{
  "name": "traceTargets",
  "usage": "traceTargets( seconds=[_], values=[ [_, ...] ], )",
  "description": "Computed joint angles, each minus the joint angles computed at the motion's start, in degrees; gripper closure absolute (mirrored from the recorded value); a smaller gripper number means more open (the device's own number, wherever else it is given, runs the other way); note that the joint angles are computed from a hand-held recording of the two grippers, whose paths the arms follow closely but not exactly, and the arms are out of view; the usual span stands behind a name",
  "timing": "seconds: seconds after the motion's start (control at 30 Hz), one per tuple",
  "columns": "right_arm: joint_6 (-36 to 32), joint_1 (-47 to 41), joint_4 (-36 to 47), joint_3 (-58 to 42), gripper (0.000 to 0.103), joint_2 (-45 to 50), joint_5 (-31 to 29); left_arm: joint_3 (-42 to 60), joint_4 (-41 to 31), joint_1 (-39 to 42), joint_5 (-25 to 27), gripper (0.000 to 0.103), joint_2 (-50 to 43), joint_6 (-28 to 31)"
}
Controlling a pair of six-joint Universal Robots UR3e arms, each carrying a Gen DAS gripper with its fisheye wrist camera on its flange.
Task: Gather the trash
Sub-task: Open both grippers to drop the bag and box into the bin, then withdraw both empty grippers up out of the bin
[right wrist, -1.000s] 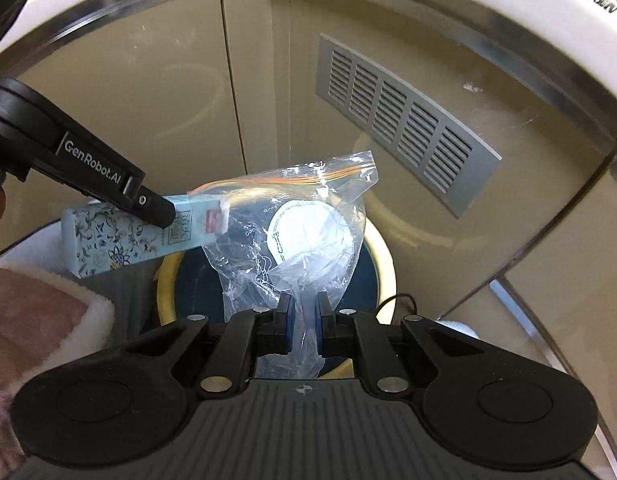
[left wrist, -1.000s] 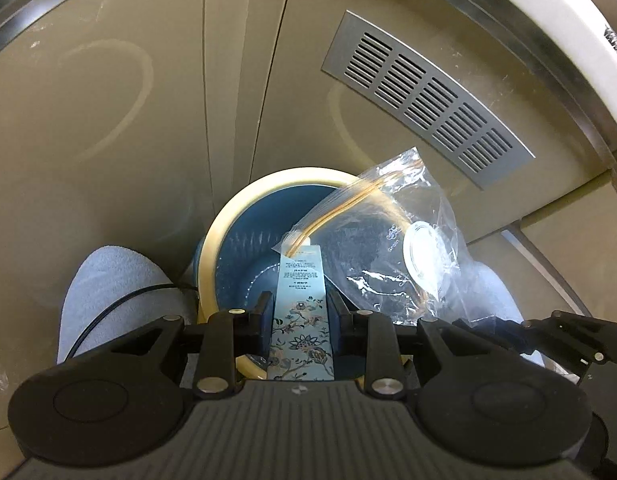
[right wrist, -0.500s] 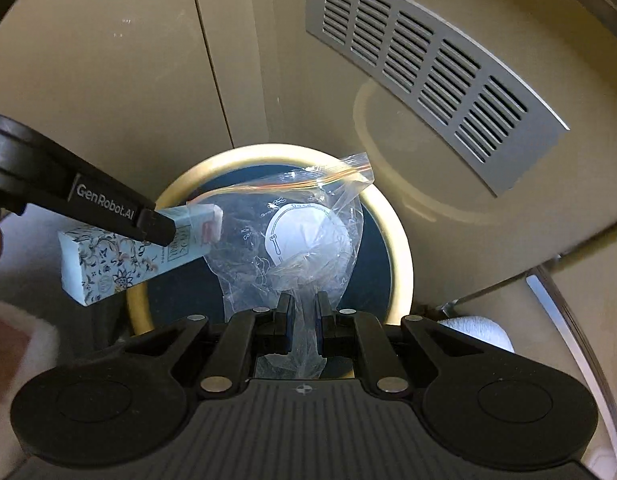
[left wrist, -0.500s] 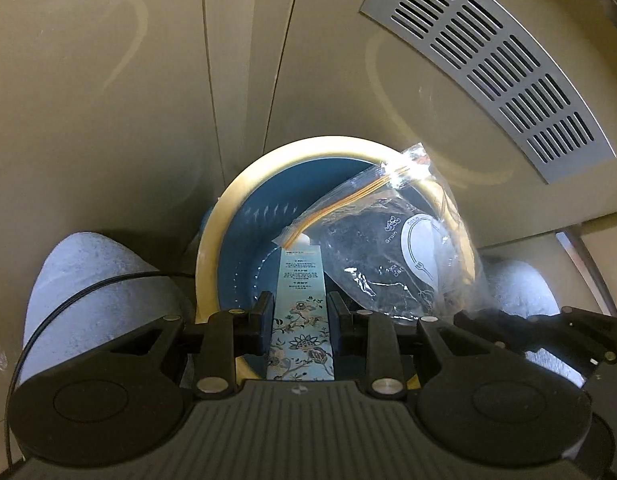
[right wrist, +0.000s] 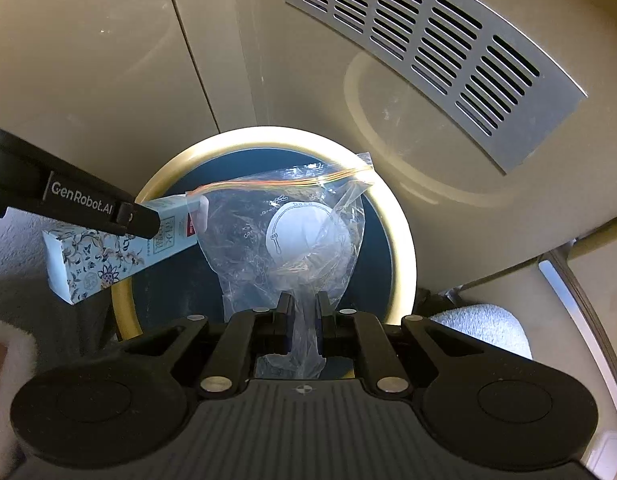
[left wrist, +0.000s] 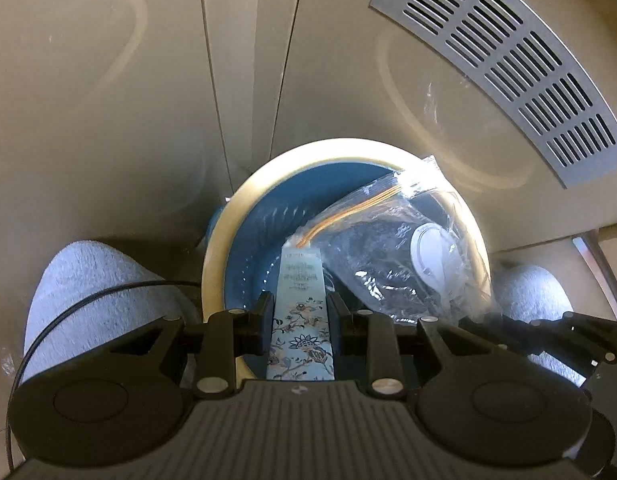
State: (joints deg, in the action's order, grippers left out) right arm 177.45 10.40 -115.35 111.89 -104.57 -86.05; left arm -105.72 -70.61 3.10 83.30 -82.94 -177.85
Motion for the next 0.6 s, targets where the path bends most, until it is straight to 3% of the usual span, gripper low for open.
traceTargets(
  seconds=[0.03, 0.07, 0.1, 0.13, 0.17, 0.37, 0.6],
  values=[
    [0.85, 0.66, 0.45, -0.22, 0.08, -0.12, -0.17, 0.15, 0.0, -0.1, 0.28, 0.063, -0.03, -0.05],
    [0.09, -0.1, 1.47, -0.34, 0.071, -0.31, 0.34, 0.66, -0.76, -0.2, 0.54, 0.032, -0.04, -0.16],
    [-0.02, 0.02, 1.66, -0.57, 0.048, 0.28, 0.19, 1.15, -1.48, -0.38, 0.95, 0.002, 0.06, -0.77],
    [0.16, 0.37, 2.03, -0.83, 0.029, 0.23, -0.47, 0.61, -0.85, -0.26, 1.3, 0.001, 0.99, -1.49],
    [0.44, 0.65, 1.97, -0.64, 0.025, -0.61, -1.23, -0.74, 0.51, 0.05, 1.27, 0.0, 2.77, -1.73],
    [0.42, 0.08, 3.46, -0.54, 0.016, -5.38, -2.33, 0.49, -4.22, 0.94, 2.46, 0.0, 7.49, 0.99],
    [-0.3, -3.01, 10.12, -2.35, 0.01, -14.01, 1.06, 0.63, -10.9, 5.78, -0.77, 0.0, 16.81, 2.61]
  ],
)
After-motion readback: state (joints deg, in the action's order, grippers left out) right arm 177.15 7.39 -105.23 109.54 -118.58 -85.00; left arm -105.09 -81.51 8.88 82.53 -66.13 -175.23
